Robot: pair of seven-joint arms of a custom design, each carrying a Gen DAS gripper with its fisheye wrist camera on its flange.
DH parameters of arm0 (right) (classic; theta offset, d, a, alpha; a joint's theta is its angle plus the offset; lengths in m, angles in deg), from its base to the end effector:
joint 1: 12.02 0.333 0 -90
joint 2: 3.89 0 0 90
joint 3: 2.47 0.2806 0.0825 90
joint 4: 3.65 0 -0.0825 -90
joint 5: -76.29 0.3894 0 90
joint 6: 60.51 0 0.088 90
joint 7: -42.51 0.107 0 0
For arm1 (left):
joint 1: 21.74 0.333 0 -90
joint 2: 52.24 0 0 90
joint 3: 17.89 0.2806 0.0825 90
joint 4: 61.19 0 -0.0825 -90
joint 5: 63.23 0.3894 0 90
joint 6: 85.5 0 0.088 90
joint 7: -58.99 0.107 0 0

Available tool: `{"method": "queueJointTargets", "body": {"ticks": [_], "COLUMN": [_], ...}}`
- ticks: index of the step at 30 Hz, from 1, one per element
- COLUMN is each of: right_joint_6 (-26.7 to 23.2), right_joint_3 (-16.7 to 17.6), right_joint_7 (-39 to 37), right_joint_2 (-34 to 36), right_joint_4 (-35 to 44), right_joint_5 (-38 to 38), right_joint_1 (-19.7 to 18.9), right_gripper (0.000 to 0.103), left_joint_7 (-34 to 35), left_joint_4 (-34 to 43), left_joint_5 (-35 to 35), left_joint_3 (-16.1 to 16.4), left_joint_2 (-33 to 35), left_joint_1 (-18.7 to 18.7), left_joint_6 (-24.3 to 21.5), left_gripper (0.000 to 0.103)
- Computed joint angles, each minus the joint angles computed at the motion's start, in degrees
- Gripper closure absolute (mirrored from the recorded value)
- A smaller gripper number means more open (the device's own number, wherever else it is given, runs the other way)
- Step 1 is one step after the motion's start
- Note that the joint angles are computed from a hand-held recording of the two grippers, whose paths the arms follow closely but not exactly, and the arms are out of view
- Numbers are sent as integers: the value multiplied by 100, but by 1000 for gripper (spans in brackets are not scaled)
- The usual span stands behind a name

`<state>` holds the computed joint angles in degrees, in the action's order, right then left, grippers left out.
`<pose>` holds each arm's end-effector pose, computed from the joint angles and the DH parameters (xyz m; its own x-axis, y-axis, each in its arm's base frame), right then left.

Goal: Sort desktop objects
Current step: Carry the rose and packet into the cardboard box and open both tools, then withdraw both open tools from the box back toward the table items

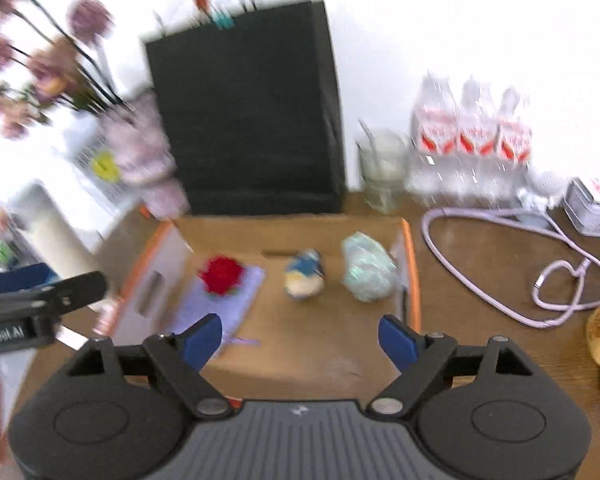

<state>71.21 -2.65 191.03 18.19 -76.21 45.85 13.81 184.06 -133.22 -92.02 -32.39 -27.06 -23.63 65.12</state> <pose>0.6460 0.2988 0.5834 -0.2687 -0.9478 -0.1716 -0.6453 0.3094 -0.6984 0.7109 -0.1501 0.5949 -0.5233 -0.8474 0.0898 -0.4660 0.1964 -0.8627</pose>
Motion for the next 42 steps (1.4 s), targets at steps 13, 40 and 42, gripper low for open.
{"method": "queueJointTargets", "body": {"ticks": [13, 40, 42], "right_joint_6": [911, -1081, -1019], "right_joint_3": [145, 1796, 1773], "right_joint_7": [3044, 5487, 5590], "right_joint_2": [-1177, -2265, -2356], "right_joint_4": [-1998, -4693, -4761], "right_joint_5": [-3540, -4155, -4188], "right_joint_1": [462, 1666, 1640], "right_gripper": [18, 16, 16], "left_joint_7": [2676, 5255, 5348], "left_joint_4": [-2669, -7798, -7682], "left_joint_5": [-3126, -5368, -5426], "left_joint_3": [-316, 1576, 1585], "left_joint_2": [-1781, -5871, -5738], "left_joint_1": [332, -894, -962], "left_joint_6": [1358, 975, 1030], "left_gripper": [0, 0, 0]}}
